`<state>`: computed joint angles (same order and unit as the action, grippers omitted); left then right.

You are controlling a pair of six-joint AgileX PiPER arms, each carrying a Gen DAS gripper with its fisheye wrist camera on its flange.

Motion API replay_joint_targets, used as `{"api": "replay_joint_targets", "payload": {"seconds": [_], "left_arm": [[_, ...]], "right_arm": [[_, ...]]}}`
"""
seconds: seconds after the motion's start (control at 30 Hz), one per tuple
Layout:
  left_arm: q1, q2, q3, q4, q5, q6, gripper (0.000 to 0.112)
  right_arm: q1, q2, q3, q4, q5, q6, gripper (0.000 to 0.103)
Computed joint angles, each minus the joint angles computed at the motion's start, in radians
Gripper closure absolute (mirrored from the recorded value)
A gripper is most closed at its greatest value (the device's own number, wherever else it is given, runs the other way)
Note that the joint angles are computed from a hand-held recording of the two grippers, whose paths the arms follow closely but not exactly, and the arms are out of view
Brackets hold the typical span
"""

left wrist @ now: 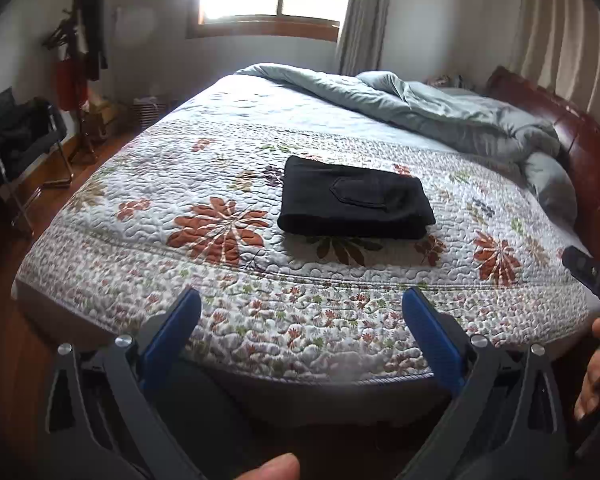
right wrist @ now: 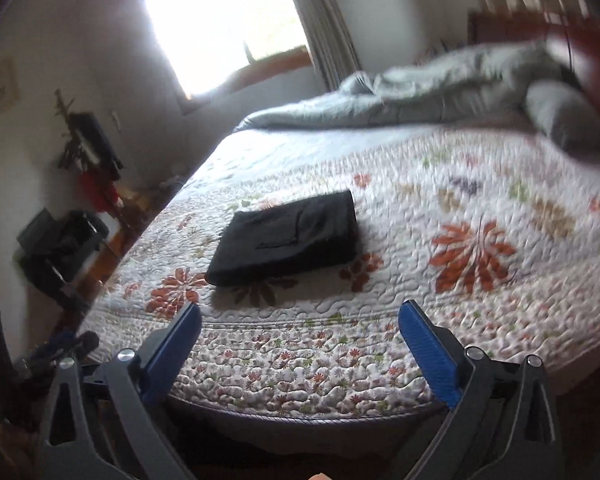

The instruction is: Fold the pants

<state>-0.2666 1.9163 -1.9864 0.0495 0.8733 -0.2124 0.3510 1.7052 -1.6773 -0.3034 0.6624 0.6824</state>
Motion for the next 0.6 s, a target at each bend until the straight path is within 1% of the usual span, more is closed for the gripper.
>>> {"api": "replay_joint_targets", "payload": {"seconds": [0.07,0.1,0.17,0.27,0.33,0.47,0.6], "left_arm": [[-0.011,-0.062,0.059,0.069,-0.013,-0.06,0.012],[-0.018,-0.082,0.072,0.099,-0.008,-0.085,0.012],[-0.025,-0.135,0.11,0.128,-0.004,-0.115,0.012],[-0.056,-0.195,0.148,0.18,0.008,-0.145,0.012],[-0.069,-0.22,0.167,0.18,0.01,-0.155,0.012],[-0.088,-0.244,0.194,0.161,0.016,-0.144,0.012],[-0.1,-0.248,0.214,0.162,0.008,-0.143,0.012]], "right_arm": [[0.079,-0.034,0.011,-0.127,0.042,0.057,0.004],[0.1,-0.036,-0.002,-0.142,0.063,0.051,0.004],[0.158,-0.047,-0.019,-0.209,0.127,0.089,0.004],[0.203,-0.047,-0.044,-0.221,0.184,0.099,0.004],[0.224,-0.042,-0.07,-0.214,0.226,0.097,0.004],[0.243,-0.033,-0.088,-0.193,0.254,0.082,0.004],[0.244,-0.031,-0.08,-0.192,0.249,0.083,0.004]]}}
